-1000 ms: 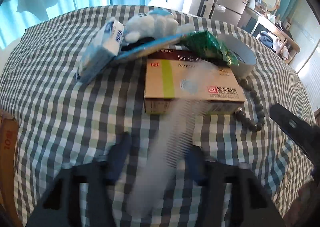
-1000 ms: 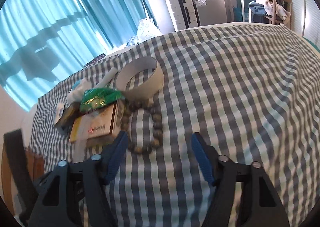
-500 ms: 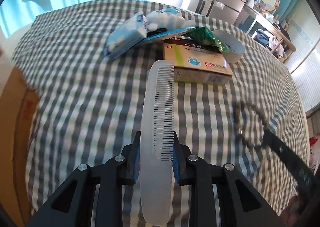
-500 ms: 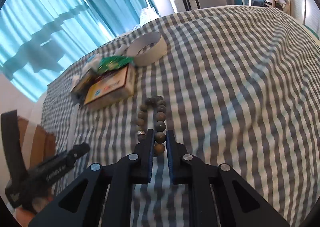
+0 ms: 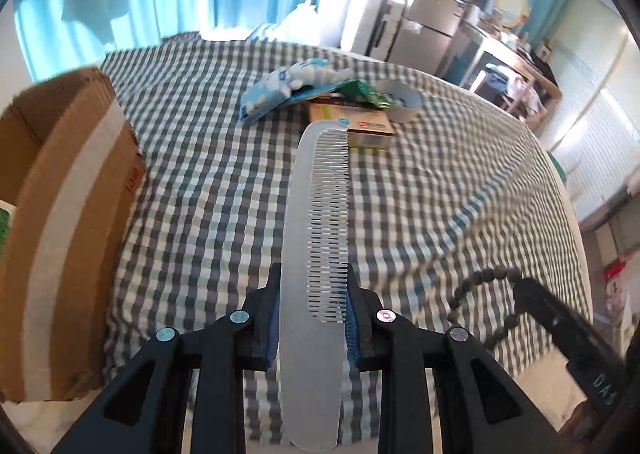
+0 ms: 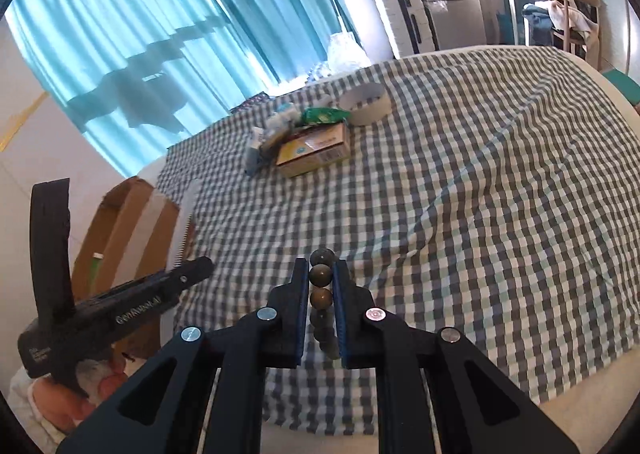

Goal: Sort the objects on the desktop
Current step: 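Grasp the clear comb with the left tool while the right tool grasps the bead bracelet, then carry the comb and bead bracelet over the cardboard box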

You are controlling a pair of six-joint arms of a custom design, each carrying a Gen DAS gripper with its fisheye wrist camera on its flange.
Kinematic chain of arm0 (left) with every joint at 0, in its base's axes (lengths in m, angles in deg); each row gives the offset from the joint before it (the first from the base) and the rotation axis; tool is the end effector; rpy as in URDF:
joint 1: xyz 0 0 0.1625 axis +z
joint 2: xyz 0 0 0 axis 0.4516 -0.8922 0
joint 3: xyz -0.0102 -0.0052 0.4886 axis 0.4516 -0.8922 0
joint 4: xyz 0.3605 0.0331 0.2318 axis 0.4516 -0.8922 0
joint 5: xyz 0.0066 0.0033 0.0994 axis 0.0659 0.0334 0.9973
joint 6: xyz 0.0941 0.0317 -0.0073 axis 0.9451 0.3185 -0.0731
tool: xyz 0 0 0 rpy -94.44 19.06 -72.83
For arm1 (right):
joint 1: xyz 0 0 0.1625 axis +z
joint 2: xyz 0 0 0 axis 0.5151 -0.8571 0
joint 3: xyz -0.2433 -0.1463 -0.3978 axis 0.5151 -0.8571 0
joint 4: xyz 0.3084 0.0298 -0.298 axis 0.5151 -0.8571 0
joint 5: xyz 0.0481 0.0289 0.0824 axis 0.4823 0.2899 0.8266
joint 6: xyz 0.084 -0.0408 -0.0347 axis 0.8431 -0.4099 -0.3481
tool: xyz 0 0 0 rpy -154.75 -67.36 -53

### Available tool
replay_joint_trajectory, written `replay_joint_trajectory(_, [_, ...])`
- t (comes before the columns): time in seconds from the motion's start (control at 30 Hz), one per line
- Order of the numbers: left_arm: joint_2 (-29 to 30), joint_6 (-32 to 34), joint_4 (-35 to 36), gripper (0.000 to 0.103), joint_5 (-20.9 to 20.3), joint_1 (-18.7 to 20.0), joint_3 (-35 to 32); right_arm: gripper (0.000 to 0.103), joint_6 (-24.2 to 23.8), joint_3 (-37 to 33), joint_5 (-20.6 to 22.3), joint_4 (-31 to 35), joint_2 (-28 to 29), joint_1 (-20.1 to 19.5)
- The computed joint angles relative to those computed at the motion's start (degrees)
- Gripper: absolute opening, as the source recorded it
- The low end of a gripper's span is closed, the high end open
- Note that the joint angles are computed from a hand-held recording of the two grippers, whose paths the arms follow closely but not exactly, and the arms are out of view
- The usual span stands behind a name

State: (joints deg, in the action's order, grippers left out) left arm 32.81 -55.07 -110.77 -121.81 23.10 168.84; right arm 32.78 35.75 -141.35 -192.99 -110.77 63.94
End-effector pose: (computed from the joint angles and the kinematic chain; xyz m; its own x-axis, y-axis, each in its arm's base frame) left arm -0.2288 -0.5979 0.1693 -0.7966 -0.1326 -0.5897 0.2225 0.8428 -0.4901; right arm 0.1641 -0.6111 0.1930 -0.9036 -0.2393 0.3553 -0.3880 0.8087 -0.4421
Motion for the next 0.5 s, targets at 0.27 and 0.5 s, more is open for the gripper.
replay_joint_trajectory(0.27, [-4.0,-3.4,4.8,0.026,1.5,-3.7,1.9,0.011,-0.7,4.4,-0.3,-1.8,-4.1,3.6])
replay_joint_trajectory(0.5, [-8.2,-3.4,5.5,0.026,2.1,-5.8,3.2,0.011,0.0,5.1,-0.5,-1.1,-5.7,7.3])
